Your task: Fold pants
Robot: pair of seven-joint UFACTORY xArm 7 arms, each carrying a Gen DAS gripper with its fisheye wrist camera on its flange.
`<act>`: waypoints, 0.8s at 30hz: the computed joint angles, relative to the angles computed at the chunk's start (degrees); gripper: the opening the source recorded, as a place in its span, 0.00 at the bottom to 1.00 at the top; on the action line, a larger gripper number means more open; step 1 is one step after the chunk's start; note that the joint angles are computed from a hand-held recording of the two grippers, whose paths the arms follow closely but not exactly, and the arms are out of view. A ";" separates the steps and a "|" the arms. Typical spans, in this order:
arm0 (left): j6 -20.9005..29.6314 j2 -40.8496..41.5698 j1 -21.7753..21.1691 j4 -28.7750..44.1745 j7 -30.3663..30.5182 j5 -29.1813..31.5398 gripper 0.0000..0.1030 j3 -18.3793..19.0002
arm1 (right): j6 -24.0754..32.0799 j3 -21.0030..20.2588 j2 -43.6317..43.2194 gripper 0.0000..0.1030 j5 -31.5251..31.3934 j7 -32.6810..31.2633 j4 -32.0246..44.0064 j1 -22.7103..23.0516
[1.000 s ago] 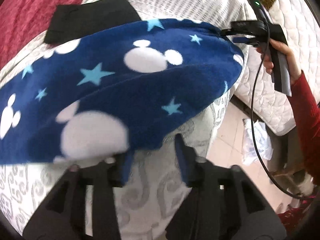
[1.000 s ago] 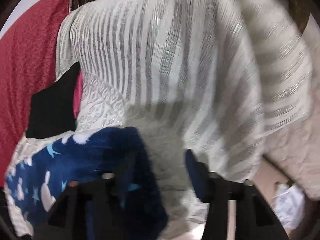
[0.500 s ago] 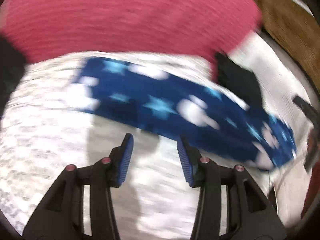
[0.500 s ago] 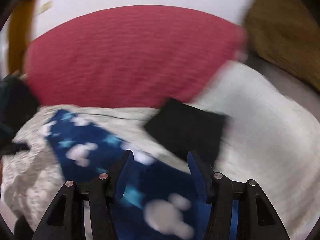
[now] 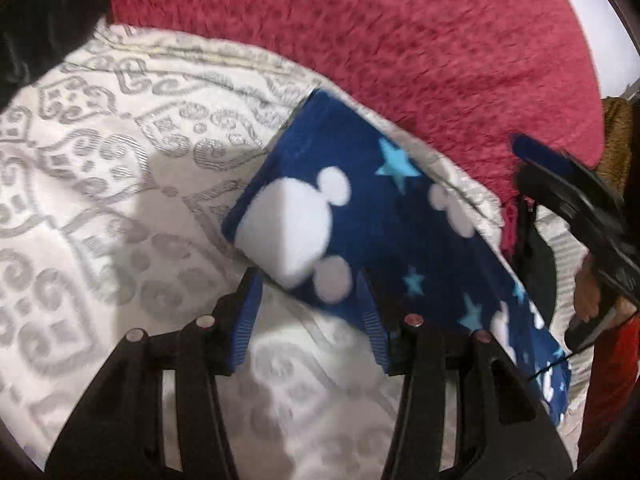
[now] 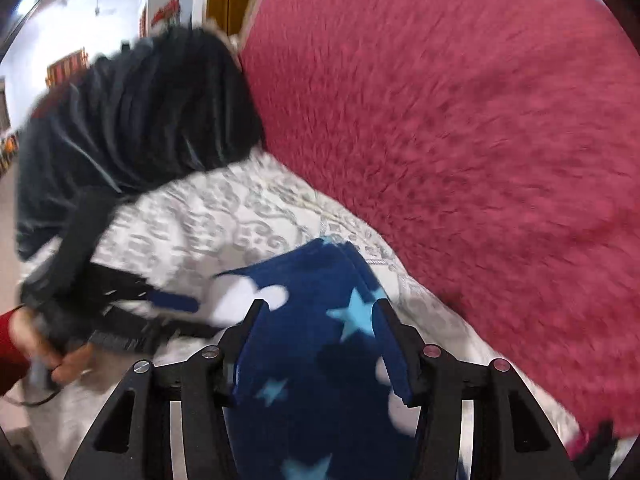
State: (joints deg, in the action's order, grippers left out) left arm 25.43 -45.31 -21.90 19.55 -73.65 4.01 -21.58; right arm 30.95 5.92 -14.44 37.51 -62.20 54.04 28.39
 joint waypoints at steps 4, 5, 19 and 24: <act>-7.95 2.24 0.73 -3.54 0.73 0.79 0.49 0.43 | -0.28 3.45 10.96 0.51 -6.36 5.15 7.54 -0.98; -9.48 2.22 0.64 -4.31 1.05 0.92 0.49 0.50 | -0.27 4.10 13.20 0.51 -7.84 5.90 9.38 -1.30; -21.95 2.43 3.34 -9.57 0.17 0.55 0.48 -1.44 | 7.33 8.50 27.84 0.49 -19.34 17.26 23.75 -3.63; -25.99 2.39 7.94 -10.48 -1.27 1.00 0.10 -4.92 | 10.37 8.60 27.68 0.04 -18.73 22.47 24.66 -4.30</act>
